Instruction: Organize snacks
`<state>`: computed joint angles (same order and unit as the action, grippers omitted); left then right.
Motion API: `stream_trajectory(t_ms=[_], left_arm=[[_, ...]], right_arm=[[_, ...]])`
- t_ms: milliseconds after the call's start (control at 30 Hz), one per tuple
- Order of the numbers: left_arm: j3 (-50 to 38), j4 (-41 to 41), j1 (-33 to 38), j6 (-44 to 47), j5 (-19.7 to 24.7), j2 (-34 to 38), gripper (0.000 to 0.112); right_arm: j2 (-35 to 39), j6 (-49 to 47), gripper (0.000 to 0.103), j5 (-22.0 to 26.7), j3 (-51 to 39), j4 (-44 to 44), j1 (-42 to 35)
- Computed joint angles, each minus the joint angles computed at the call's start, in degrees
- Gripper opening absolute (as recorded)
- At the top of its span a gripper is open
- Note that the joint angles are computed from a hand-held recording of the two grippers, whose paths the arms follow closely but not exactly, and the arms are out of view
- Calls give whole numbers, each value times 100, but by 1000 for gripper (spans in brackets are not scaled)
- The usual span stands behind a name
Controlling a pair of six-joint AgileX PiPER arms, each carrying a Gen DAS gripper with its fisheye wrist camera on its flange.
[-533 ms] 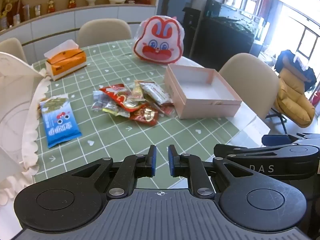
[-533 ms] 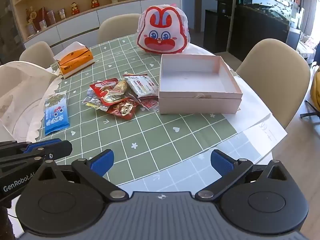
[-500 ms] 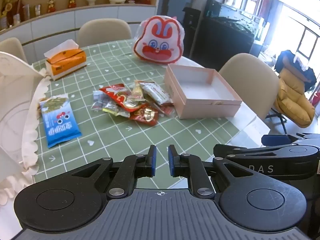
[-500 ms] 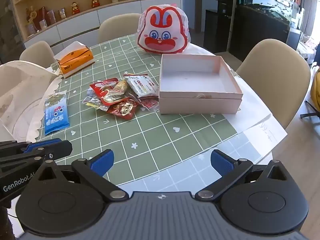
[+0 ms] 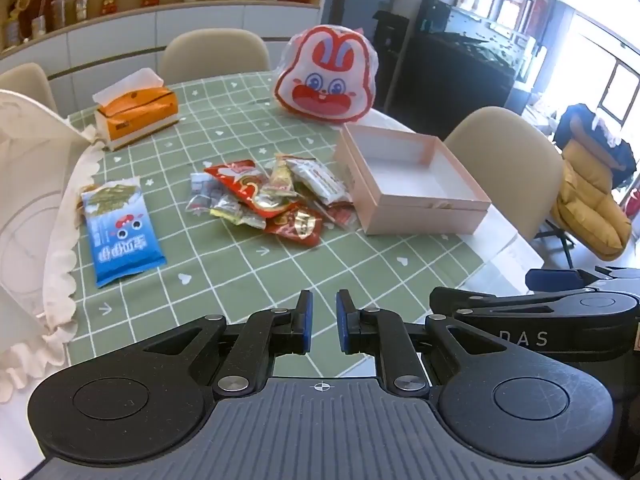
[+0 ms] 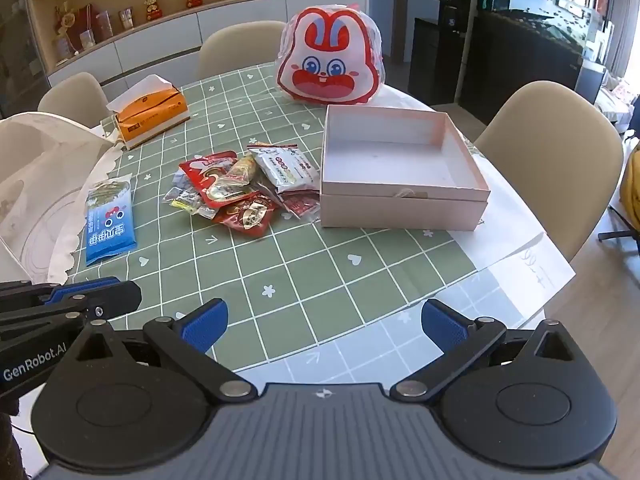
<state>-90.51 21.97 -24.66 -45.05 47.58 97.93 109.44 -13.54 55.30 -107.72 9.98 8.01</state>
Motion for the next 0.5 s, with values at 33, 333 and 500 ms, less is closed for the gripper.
stream_trajectory(t_ms=[33, 333, 500], left_arm=[[17, -17, 5, 12, -14, -7, 17], [53, -3, -8, -12, -37, -9, 17], [139, -4, -5, -34, -119, -24, 17]], right_arm=[[-13, 11, 103, -8, 12, -3, -5], [-67, 8, 103, -25, 68, 16, -46], [-69, -6, 103, -14, 51, 25, -49]])
